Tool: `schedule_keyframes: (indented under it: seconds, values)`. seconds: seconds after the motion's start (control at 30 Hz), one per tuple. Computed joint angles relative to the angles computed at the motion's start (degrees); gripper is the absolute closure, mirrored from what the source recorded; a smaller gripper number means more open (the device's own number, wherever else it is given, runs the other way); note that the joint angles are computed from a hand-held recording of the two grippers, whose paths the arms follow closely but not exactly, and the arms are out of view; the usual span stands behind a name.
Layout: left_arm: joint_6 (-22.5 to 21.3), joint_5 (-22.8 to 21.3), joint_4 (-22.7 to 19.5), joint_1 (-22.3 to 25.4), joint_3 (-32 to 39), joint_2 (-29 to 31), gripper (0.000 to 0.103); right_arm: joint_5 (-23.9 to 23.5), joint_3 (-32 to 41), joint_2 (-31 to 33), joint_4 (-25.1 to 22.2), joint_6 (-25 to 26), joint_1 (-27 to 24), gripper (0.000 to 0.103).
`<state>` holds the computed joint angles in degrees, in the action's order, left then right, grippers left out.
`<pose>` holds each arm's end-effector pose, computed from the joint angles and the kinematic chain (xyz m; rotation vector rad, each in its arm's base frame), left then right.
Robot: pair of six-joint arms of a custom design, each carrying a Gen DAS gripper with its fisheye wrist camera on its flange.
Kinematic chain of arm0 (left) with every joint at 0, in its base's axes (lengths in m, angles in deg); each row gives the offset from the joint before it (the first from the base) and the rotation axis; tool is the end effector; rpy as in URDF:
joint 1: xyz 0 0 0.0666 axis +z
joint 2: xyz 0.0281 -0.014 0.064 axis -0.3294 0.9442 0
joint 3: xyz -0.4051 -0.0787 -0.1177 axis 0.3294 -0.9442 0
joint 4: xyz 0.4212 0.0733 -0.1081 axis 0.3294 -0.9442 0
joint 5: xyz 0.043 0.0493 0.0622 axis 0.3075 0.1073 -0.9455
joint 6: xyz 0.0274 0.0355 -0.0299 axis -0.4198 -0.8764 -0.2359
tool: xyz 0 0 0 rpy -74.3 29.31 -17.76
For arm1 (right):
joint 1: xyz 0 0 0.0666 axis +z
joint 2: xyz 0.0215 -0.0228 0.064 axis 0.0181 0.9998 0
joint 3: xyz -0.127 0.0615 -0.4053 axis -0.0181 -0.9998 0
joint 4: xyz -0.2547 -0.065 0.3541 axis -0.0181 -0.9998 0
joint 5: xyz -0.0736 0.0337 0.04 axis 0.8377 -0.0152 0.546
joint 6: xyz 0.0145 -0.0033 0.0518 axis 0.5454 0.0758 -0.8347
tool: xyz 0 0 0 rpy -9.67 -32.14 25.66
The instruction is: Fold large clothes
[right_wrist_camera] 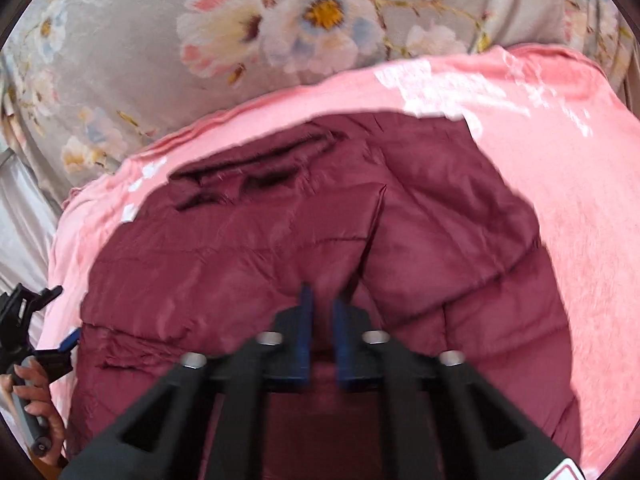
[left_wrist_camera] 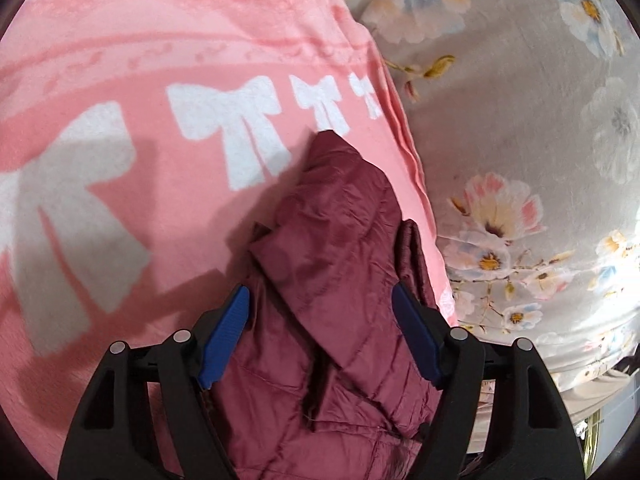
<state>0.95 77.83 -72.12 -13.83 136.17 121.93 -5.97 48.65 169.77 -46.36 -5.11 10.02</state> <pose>0.6529 0.0411 0.4734 -0.7179 2.2112 -1.0557 0.5811 0.0921 0.5094 0.3734 2.3406 0.3333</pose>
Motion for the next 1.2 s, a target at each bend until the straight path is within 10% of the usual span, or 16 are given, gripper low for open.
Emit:
schedule_keyframes:
  seconds: [0.33,0.8,1.2]
  values:
    - [-0.6,1.3,-1.9,-2.4,1.4,0.8,0.032,0.6,9.4,1.2,-2.1,5.7,-1.3,0.099]
    - [-9.9,-17.0,-10.0,-3.1,9.1,6.0,0.100,-0.1,1.4,-0.2,-1.4,5.1,-2.7,0.100]
    - [-14.4,-25.0,-9.4,-4.0,5.3,4.2,0.103,5.0,-1.0,1.9,-4.8,7.4,-0.9,0.100]
